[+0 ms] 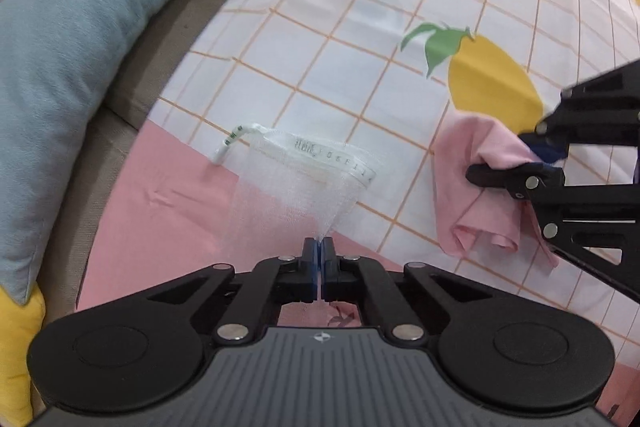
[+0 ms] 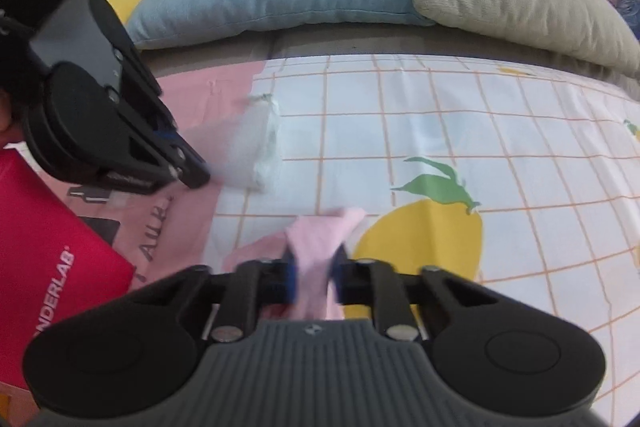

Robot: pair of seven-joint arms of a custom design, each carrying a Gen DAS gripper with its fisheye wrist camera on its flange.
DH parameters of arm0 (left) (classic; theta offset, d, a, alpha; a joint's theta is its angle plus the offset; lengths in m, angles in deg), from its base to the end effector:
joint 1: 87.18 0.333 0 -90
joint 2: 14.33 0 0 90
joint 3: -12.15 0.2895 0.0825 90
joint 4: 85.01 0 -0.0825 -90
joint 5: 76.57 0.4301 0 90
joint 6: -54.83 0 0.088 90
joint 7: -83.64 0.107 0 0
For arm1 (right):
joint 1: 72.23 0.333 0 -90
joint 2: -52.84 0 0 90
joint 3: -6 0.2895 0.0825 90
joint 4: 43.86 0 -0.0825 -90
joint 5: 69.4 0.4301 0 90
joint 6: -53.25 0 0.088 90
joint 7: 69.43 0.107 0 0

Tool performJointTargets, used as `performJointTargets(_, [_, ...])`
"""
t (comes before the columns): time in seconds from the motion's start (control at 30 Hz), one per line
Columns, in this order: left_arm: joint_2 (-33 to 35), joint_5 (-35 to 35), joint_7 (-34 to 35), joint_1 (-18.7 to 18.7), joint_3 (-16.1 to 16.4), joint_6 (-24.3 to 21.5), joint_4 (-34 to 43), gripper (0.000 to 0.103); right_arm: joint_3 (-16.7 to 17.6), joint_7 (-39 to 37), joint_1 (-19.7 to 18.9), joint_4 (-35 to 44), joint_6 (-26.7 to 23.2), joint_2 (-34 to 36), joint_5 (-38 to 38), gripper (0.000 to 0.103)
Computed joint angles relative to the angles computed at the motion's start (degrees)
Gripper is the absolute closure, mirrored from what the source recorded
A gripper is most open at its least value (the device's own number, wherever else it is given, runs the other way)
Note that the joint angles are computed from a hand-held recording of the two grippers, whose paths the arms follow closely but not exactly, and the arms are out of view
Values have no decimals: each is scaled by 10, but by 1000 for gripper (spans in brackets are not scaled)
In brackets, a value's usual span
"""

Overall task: Organize soft objects
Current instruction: 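Grasp the clear plastic bag with the left tool while the right tool grasps the pink cloth, then carry the plastic bag and pink cloth into the white box with both tools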

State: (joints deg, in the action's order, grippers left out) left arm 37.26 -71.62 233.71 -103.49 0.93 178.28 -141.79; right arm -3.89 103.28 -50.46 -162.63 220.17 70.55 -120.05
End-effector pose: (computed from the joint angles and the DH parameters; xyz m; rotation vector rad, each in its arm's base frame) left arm 0.7583 -0.3258 0.3181 -0.1435 2.9130 -0.2777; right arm 0.6126 0.1792 0.2658 -1.4358 2.1583 -0.5914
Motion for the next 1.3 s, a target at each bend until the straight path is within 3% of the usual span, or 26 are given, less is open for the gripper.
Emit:
performJointTargets(0.07, [-27,-14,5,13,-11,29,-39,102,-11,33,2,-16,23,-10,-7,100])
performJointTargets(0.23, [-105,-75,20,54,-43,86,-136,102,-16,106,7,-42,16,-50,-70,101])
performJointTargets(0.43, [-202,-172,51,98,-73,93,-231,102,29,128,-15,-75,-38,-123,-103,101])
performJointTargets(0.6, [-315,-293,95,139,-83,83,-337,102,78,132,-33,-104,-87,-193,-109,101])
performJointTargets(0.93, [-516,-419,129,126,-7,57,-530,102,183,149,-63,-138,-154,-284,-88,100])
performJointTargets(1.3, [-651,-511,128,109,76,56,-680,103,248,166,-42,-164,-192,-331,-36,100])
